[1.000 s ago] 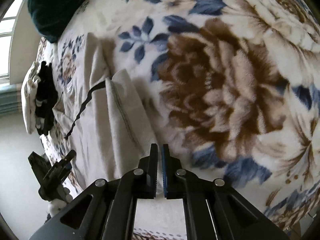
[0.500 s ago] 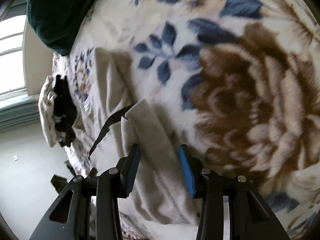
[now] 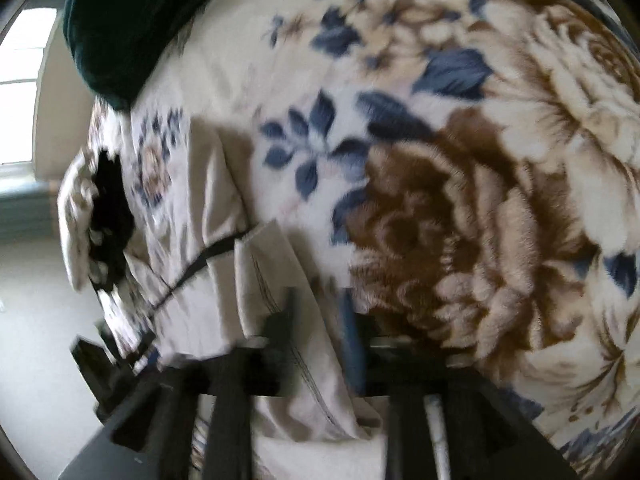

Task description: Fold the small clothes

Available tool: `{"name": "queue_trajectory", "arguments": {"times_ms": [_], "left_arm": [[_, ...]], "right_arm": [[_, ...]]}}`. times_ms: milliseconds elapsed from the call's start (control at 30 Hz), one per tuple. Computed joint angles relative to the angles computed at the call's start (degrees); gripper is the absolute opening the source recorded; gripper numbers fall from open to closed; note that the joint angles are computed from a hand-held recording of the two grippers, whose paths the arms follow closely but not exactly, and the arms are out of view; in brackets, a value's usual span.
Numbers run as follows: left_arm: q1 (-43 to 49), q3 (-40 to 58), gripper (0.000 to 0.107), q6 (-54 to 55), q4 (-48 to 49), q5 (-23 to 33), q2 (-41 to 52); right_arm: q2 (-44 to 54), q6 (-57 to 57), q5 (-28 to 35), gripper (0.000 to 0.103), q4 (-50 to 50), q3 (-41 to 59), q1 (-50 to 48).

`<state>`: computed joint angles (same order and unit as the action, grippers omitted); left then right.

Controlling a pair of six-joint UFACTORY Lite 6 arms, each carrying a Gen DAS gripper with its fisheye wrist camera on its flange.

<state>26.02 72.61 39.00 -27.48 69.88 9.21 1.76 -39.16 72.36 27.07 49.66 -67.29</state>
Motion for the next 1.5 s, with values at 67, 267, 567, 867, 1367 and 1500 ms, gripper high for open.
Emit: {"name": "queue_trajectory", "arguments": {"times_ms": [67, 267, 567, 867, 1367, 1500], "left_arm": [[-1.2, -1.1, 0.061, -0.6, 0.8, -1.0, -0.5], [-2.3, -2.3, 0.061, -0.2, 1.9, -2.3, -2.0], [-1.4, -2.0, 0.061, 1.0, 3.3, -2.2, -1.6], [0.5, 2.9, 0.061, -0.4, 1.1, 1.9, 0.0], [-18.1, 49.5, 0.073, -12.9, 5.7, 2.9, 36.3], [-17.1, 50.2, 0.005, -9.8, 3.1, 2.3, 36.3]], "right_arm": [[-0.4, -0.6, 0.6, 0.044, -0.5, -1.9, 1.1], [-13.2, -0.5, -4.8, 0.017, -4.3, -11.6, 10.3], [-20.8, 3.9, -5.9, 0.005, -5.7, -12.7, 6.7], [-8.1, 8.0, -4.5, 0.019, -3.8, -8.2, 2.4], [14.4, 26.4, -19.4, 0.068, -1.9, 24.1, 40.4], [20.9, 31.9, -22.1, 0.018, -6.9, 29.8, 45.9]]}}
